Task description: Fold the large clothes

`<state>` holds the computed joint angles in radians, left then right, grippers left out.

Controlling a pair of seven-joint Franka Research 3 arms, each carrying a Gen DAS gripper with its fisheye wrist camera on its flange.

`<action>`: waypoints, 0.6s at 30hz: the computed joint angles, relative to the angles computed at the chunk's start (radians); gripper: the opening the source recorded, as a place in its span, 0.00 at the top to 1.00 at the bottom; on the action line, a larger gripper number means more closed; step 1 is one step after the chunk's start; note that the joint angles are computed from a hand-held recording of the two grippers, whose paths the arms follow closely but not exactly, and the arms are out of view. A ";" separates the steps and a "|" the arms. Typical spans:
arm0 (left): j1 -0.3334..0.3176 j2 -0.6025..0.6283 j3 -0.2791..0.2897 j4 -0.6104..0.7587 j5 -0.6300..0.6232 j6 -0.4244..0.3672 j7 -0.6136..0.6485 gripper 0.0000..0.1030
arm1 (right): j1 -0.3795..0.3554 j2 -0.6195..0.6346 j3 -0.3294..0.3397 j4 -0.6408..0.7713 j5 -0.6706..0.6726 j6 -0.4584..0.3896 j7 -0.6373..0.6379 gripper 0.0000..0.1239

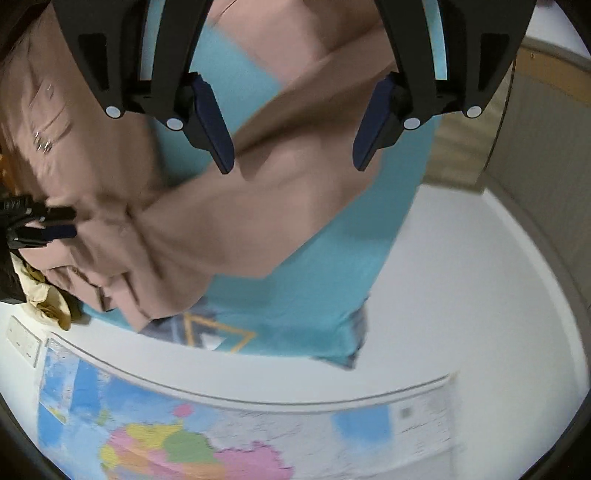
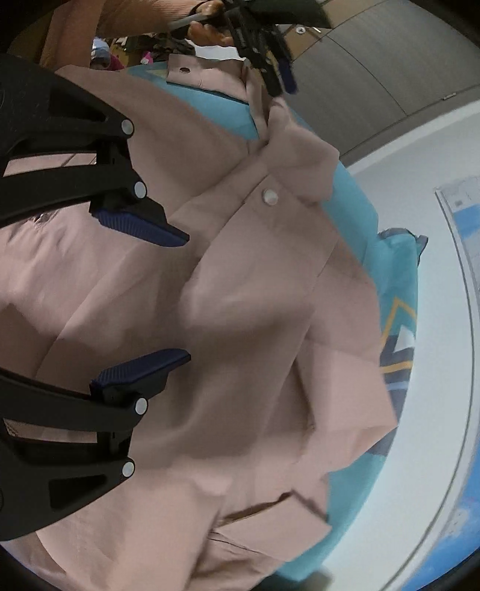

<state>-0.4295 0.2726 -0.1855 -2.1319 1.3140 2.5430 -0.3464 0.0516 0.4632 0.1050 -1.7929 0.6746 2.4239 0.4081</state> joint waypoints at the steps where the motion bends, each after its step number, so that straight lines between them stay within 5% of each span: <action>1: -0.003 -0.017 -0.002 -0.029 -0.003 -0.009 -0.015 0.38 | -0.005 -0.004 -0.001 -0.004 0.003 -0.005 -0.002 0.54; 9: 0.025 -0.012 -0.015 -0.114 -0.092 0.005 0.002 0.35 | -0.019 -0.055 0.003 -0.053 0.063 -0.028 -0.037 0.49; 10: 0.016 -0.018 -0.001 -0.125 -0.032 0.021 -0.071 0.50 | -0.018 -0.061 0.002 -0.062 0.063 -0.032 -0.046 0.48; 11: 0.012 -0.024 0.004 -0.130 0.009 0.023 -0.113 0.81 | -0.016 -0.070 0.000 -0.076 0.067 -0.029 -0.055 0.48; 12: 0.012 -0.028 0.000 -0.130 -0.003 -0.002 -0.109 0.89 | -0.012 -0.074 -0.001 -0.082 0.070 -0.029 -0.058 0.48; 18: -0.038 -0.141 -0.051 -0.127 0.077 -0.257 -0.138 0.95 | -0.028 -0.119 -0.014 -0.128 0.124 -0.040 -0.107 0.48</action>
<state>-0.4675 0.1321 -0.2361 -2.2585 1.3908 2.2862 -0.4845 0.0240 0.3443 0.0911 -1.9211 0.7987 2.3841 0.3015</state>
